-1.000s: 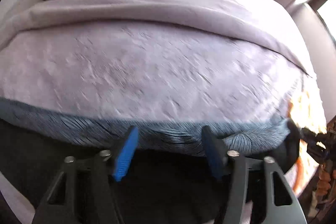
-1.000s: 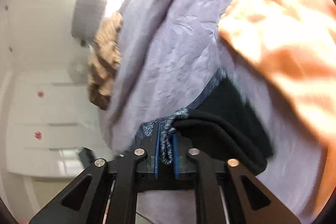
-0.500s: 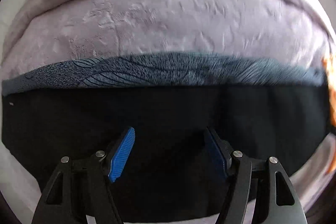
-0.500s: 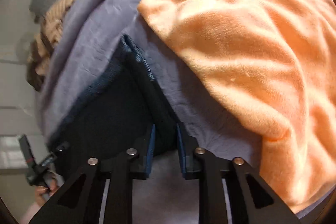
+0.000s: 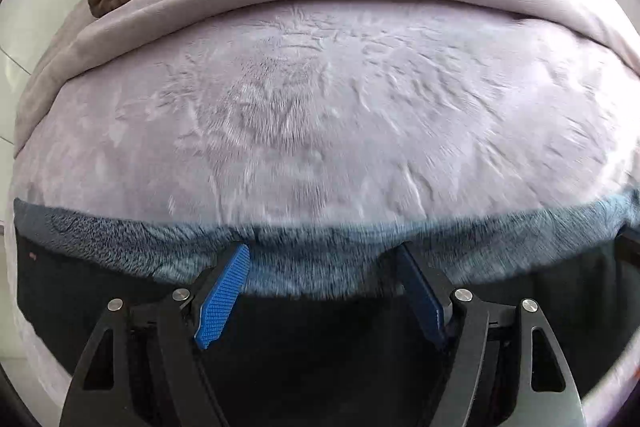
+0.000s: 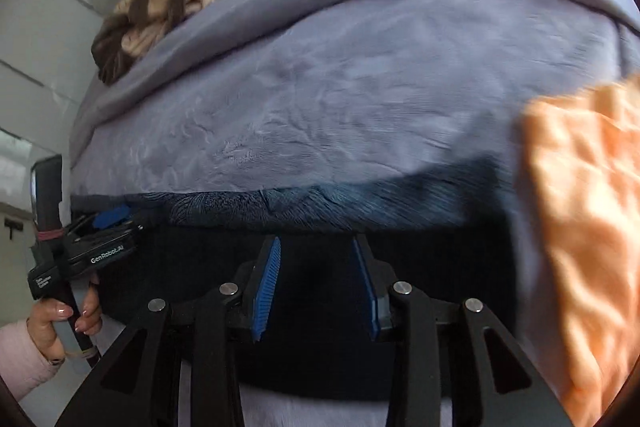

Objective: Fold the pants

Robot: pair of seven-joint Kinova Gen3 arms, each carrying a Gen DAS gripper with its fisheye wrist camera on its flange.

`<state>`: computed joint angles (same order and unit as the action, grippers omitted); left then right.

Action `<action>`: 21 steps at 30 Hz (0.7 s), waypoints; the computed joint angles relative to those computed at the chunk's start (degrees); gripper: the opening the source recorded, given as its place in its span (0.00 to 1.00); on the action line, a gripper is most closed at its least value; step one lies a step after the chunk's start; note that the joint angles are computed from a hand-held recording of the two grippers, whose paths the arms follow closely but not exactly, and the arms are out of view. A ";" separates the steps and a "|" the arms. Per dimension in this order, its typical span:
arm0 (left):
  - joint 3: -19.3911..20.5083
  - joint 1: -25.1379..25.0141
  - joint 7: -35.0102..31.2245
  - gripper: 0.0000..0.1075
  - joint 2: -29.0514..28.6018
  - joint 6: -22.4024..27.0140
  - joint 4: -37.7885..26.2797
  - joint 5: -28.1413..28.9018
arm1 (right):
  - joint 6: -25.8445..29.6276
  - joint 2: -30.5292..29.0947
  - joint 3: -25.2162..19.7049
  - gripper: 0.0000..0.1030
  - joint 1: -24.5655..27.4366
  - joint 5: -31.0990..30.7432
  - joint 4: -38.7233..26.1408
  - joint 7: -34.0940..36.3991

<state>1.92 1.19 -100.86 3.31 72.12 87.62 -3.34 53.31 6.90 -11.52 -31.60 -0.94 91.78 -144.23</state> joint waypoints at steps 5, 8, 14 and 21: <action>-1.20 -1.54 -0.24 0.87 3.35 -0.57 -3.71 -0.84 | 2.03 3.25 2.32 0.28 -1.25 3.92 -0.38 -1.47; -2.75 -4.64 -2.31 0.87 3.83 3.89 -8.11 0.49 | 1.93 0.17 6.87 0.29 -3.19 2.28 2.02 -4.65; -6.96 -12.22 -11.71 0.87 -0.85 9.76 -9.67 0.50 | -6.12 -8.04 4.29 0.41 0.68 -8.86 8.64 -0.82; -12.62 -23.29 -21.95 0.87 1.38 11.99 -11.51 1.89 | -22.43 -3.56 -12.09 0.41 3.40 -25.17 7.68 1.85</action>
